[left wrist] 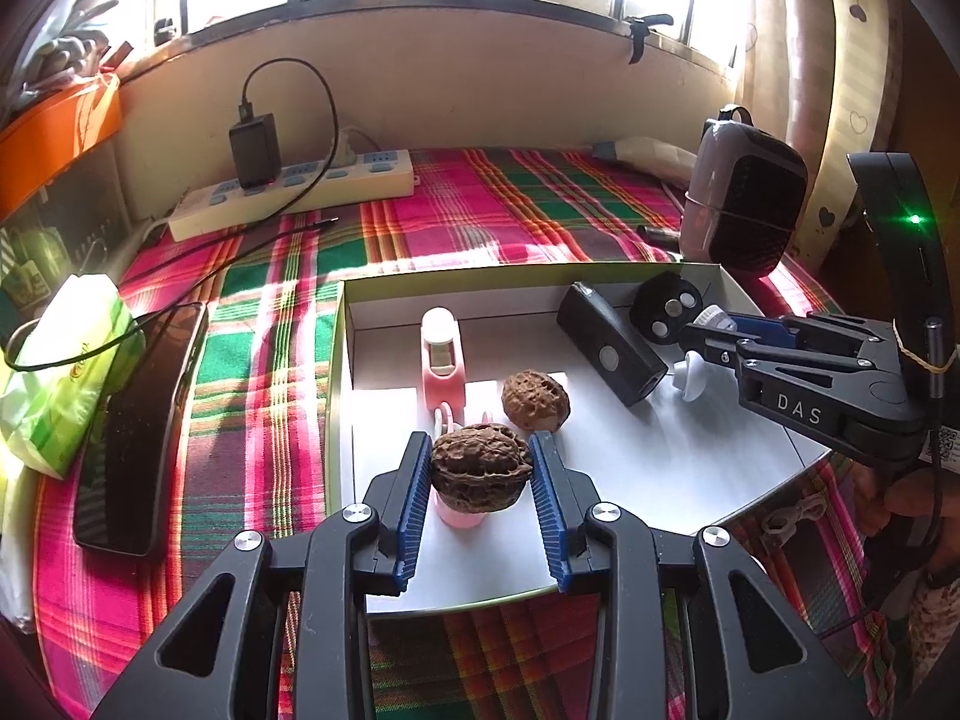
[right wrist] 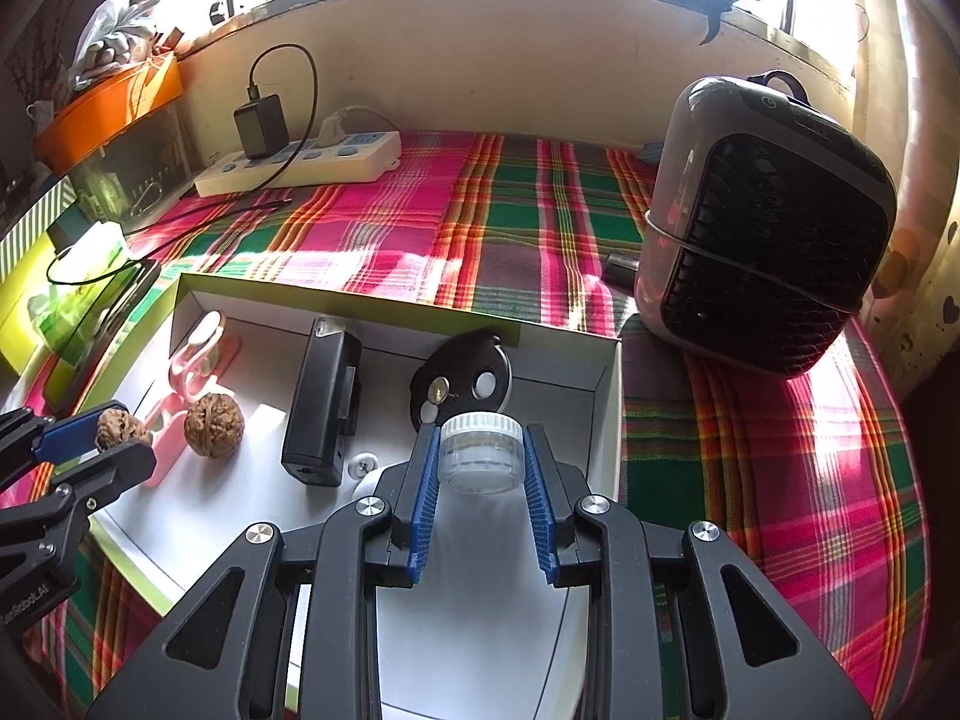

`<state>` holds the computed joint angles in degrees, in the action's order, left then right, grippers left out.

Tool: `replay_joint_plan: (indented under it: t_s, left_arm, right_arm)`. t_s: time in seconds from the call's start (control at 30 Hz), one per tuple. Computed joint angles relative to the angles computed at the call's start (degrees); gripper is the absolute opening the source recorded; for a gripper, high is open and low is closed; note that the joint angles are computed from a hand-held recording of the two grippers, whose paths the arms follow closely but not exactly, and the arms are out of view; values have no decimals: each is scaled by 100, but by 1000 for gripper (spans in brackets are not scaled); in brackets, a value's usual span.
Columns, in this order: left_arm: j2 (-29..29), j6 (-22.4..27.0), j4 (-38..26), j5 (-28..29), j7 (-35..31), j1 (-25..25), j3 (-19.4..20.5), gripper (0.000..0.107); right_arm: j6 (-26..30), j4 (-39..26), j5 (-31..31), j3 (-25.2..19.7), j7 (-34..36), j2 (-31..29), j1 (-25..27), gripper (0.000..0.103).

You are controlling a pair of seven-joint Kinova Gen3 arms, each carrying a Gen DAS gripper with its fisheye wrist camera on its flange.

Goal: Organize objects
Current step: 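Carry the walnut with the left gripper while the right carries the jar into the box, then open the left gripper to drop the walnut while the right releases the white jar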

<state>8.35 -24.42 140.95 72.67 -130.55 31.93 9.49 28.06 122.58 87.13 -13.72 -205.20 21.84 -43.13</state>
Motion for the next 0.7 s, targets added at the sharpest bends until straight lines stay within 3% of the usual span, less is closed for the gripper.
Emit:
replay_joint_plan:
  t_s: [0.4, 0.7]
  left_arm:
    - [227, -349, -255, 753, -818, 121, 74, 31]
    - [314, -317, -281, 815, -889, 69, 117, 31]
  right_arm:
    - [148, -46, 86, -14, -38, 71, -38, 28]
    - [178, 6, 316, -102, -265, 90, 29, 29]
